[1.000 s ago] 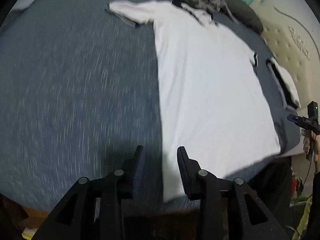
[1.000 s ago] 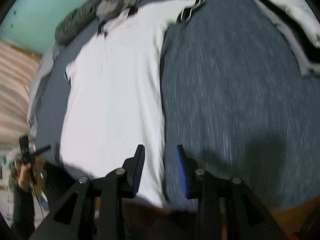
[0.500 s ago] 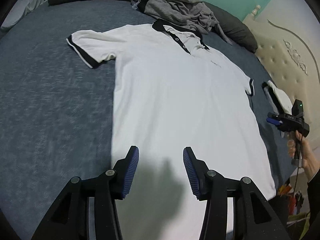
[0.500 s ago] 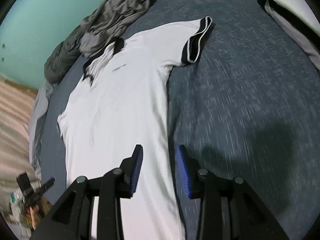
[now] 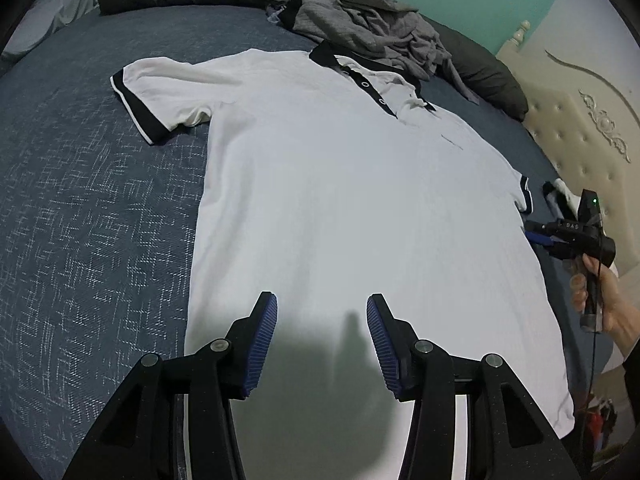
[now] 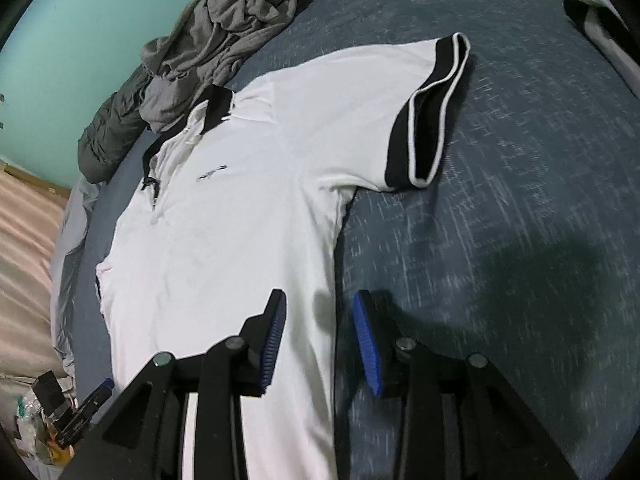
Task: Fold clothes
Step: 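Move both open tools up over the shirt toward the sleeve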
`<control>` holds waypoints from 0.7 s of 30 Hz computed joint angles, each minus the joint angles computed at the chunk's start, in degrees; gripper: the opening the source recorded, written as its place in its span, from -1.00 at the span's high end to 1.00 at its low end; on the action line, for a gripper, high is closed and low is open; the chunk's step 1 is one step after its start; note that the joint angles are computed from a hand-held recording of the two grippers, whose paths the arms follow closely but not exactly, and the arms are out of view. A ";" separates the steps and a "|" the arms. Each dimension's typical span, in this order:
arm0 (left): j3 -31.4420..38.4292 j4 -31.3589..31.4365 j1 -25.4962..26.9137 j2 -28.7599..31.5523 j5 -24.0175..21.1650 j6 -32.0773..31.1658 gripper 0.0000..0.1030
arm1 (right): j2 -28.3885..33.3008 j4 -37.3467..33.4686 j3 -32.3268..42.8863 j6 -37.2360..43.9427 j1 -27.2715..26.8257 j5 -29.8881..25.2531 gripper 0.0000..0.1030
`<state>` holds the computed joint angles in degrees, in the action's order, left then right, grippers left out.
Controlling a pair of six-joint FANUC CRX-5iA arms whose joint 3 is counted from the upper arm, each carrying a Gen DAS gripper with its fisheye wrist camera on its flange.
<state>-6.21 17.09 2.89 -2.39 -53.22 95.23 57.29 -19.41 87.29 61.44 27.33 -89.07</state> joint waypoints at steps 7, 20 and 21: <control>-1.13 0.86 0.04 0.15 1.49 -0.49 0.01 | -5.03 1.73 -10.94 2.63 0.46 8.33 0.94; -0.87 0.24 -0.65 0.48 1.70 -0.76 0.01 | -6.05 4.21 -14.38 3.10 0.89 10.58 0.92; -0.91 0.36 -0.66 0.50 1.73 -0.82 0.01 | -6.55 4.12 -15.19 3.13 0.80 11.21 0.90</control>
<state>-7.13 17.44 2.23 -1.89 -51.49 94.41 50.74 -15.28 72.09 64.56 28.13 -77.86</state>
